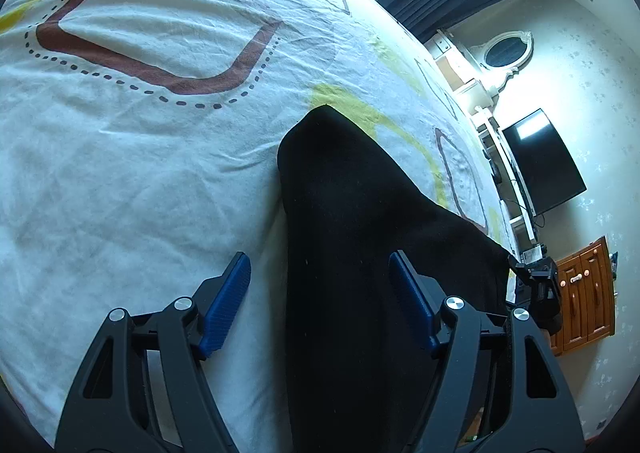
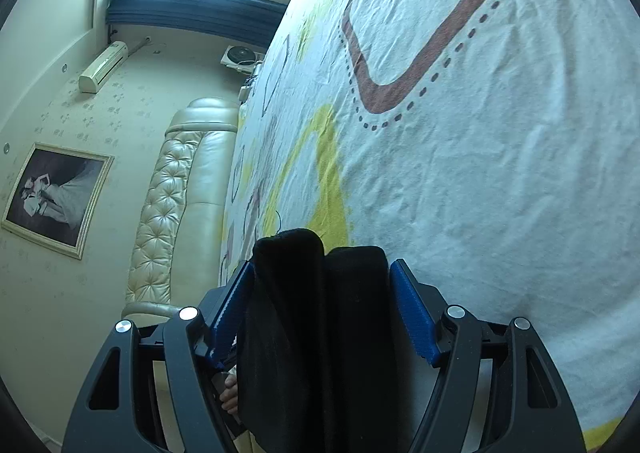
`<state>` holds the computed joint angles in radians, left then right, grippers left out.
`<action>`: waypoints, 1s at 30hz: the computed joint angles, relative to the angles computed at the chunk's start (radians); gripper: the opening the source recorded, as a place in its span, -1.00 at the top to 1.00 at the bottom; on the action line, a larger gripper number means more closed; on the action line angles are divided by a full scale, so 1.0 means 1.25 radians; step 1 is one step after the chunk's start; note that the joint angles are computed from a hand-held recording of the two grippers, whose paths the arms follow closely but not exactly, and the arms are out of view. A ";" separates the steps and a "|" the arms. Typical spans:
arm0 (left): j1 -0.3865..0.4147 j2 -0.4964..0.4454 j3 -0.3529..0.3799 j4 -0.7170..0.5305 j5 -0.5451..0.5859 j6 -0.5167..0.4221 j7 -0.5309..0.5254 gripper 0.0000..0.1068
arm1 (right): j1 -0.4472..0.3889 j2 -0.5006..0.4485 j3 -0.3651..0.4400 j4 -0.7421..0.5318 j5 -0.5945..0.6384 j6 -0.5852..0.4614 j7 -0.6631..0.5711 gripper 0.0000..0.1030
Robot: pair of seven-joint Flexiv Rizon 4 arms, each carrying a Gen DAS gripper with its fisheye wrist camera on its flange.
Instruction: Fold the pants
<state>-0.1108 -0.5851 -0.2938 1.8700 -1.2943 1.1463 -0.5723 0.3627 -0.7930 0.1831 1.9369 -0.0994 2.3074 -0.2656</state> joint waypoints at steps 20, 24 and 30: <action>0.033 -0.039 -0.082 -0.015 0.172 0.161 -0.004 0.16 | 0.010 -0.010 -0.018 -0.008 0.009 -0.047 -0.067 0.27; 0.037 -0.042 -0.093 -0.016 0.197 0.184 -0.010 0.24 | 0.024 -0.010 -0.025 -0.007 0.032 -0.037 -0.081 0.27; 0.058 -0.048 -0.121 -0.011 0.246 0.224 -0.030 0.35 | 0.063 -0.003 -0.049 -0.009 0.087 -0.041 -0.111 0.27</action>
<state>-0.0381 -0.6448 -0.4450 1.8559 -0.9874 1.4268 -0.6093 0.4413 -0.7973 0.1220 1.9252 0.0093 2.2566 -0.4046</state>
